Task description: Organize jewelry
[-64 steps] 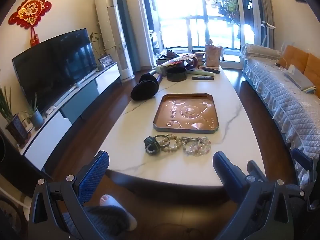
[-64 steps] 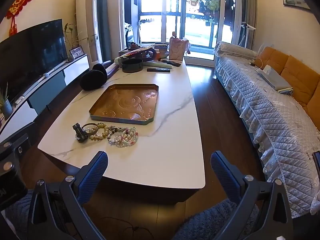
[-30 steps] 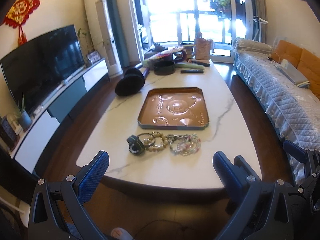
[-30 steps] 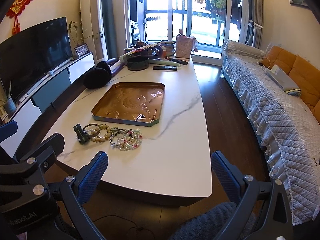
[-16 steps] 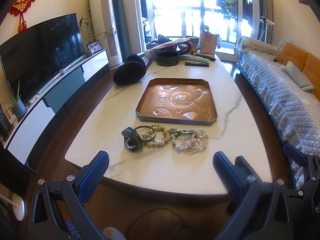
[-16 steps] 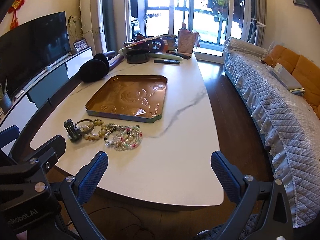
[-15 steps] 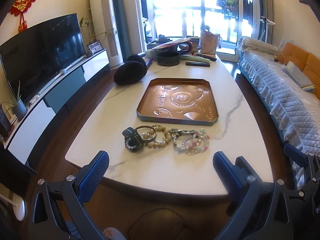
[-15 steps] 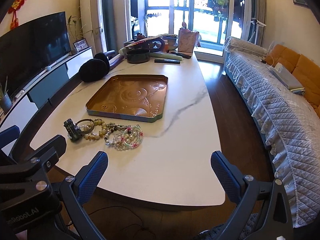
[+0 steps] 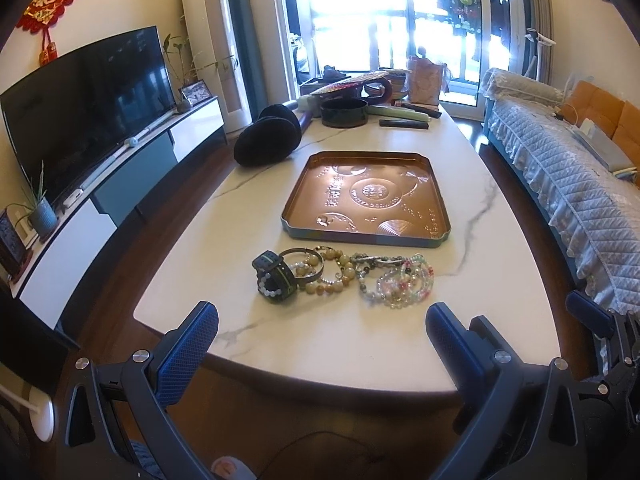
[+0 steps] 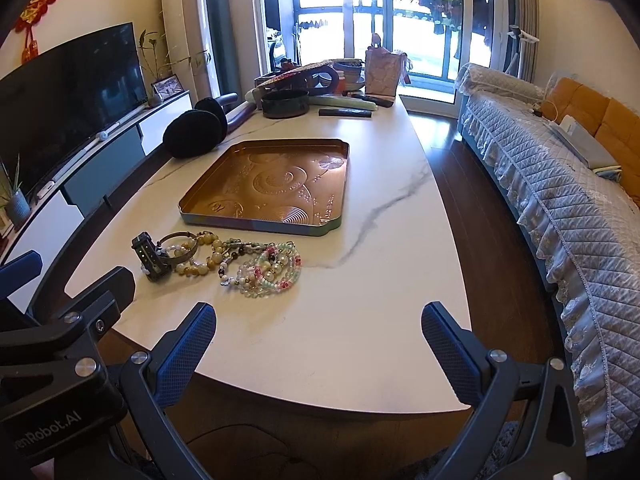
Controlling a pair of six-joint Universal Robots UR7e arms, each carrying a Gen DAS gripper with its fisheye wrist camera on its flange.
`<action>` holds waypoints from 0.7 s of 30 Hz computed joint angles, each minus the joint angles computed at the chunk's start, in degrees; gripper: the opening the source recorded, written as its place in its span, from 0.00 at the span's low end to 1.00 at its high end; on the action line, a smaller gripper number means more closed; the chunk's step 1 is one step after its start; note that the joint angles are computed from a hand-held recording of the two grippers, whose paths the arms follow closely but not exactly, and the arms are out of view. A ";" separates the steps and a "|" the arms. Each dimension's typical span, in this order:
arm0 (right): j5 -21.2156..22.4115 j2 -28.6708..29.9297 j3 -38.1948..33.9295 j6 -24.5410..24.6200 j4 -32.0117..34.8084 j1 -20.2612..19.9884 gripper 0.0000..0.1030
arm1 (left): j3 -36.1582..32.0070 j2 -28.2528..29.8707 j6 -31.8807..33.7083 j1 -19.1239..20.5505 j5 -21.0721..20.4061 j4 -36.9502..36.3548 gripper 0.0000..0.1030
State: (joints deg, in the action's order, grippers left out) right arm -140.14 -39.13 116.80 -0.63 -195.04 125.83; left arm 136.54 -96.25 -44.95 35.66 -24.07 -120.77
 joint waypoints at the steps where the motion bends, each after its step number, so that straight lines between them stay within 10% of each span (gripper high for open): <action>1: -0.09 0.07 -0.02 0.08 0.06 0.08 0.99 | -0.30 -0.21 -0.63 -0.23 -0.17 1.00 1.00; 21: 0.53 -0.49 0.87 -0.13 0.36 0.14 0.99 | -0.78 -0.96 2.30 1.60 -2.23 -0.83 1.00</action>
